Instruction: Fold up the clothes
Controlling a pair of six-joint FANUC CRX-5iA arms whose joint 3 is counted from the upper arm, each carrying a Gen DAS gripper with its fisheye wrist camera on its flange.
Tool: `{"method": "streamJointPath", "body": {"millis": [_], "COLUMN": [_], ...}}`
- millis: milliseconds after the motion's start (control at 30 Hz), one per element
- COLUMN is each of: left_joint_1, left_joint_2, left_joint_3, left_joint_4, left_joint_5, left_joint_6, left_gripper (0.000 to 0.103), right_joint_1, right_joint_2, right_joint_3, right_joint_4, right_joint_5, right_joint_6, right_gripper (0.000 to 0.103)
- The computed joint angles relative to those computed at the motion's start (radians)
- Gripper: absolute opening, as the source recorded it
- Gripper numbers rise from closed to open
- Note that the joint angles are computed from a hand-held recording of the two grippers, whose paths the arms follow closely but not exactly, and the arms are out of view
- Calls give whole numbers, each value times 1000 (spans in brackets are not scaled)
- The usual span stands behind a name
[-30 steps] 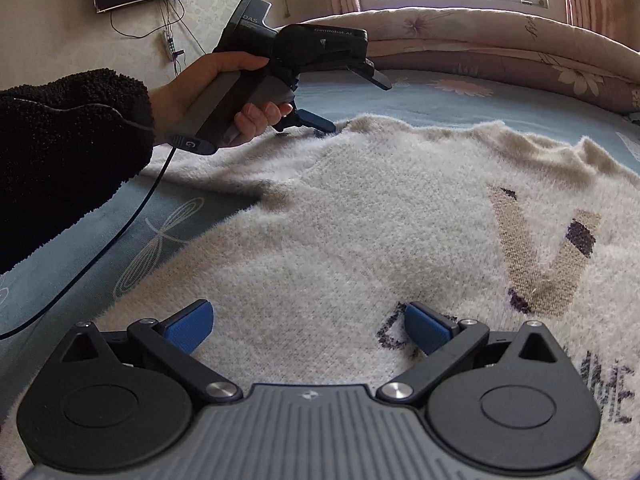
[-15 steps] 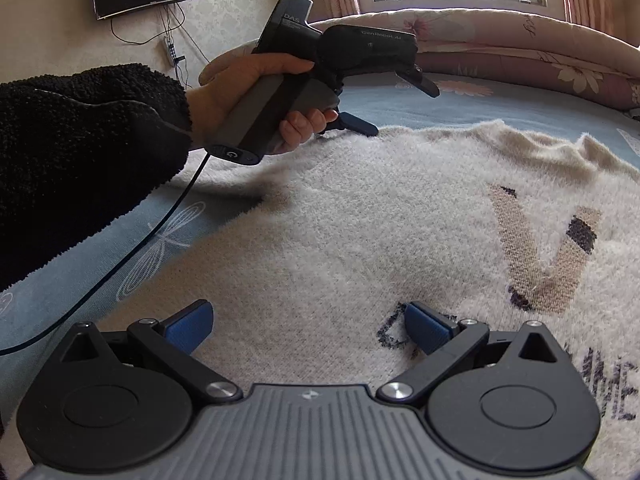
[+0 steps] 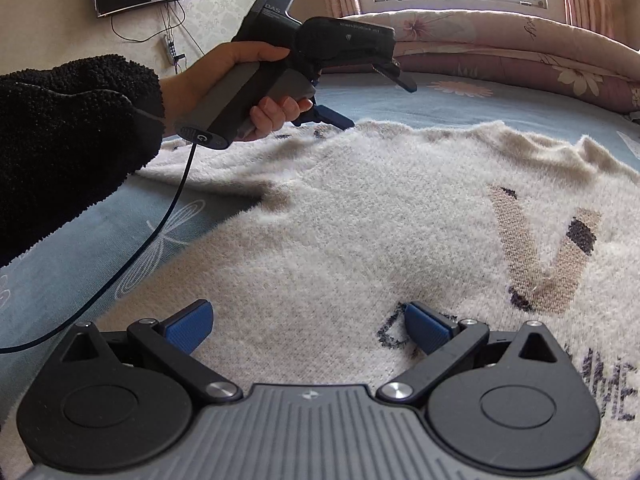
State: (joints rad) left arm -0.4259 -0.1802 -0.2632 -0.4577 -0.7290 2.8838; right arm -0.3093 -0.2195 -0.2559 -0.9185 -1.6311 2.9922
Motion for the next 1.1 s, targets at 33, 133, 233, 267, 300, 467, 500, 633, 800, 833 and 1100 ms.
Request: {"method": "streamJointPath", "body": {"millis": [33,133,233,267,300,467,500,633,800,833,1100], "left_joint_1": [-10,-82,-65,-44,-30,-28,-28,-54,-70,-82,-213], "left_joint_2": [9,7,-61,-82,-96,-93,-103,-164,-236,-229,44], "left_joint_3": [12,54,2,-24,-46,-63,-71,-89,-109,-97,181], "left_joint_4": [-36,-188,-157,-108,-65,-18,-33,-132,-168,-172,-220], "left_joint_5": [-24,-133,-72,-32,1,-17,-27,-133,-267,-274,-451], "left_joint_6": [23,217,228,188,140,28,39,156,247,251,-95], "left_gripper": [100,100,100,100,100,100,100,100,100,100,100], "right_joint_1": [0,-1,-1,-1,0,3,4,4,4,4,6], "right_joint_2": [0,-1,-1,-2,-2,-6,-6,-3,-5,-5,-6], "right_joint_3": [0,0,-1,-1,-2,-6,-6,-5,-6,-6,-9], "right_joint_4": [0,0,0,0,0,2,2,1,1,1,2], "right_joint_5": [0,0,0,0,2,9,9,9,10,10,14], "right_joint_6": [0,2,2,3,4,7,7,7,8,8,10], "right_gripper": [103,103,103,103,103,103,103,103,103,103,103]}}
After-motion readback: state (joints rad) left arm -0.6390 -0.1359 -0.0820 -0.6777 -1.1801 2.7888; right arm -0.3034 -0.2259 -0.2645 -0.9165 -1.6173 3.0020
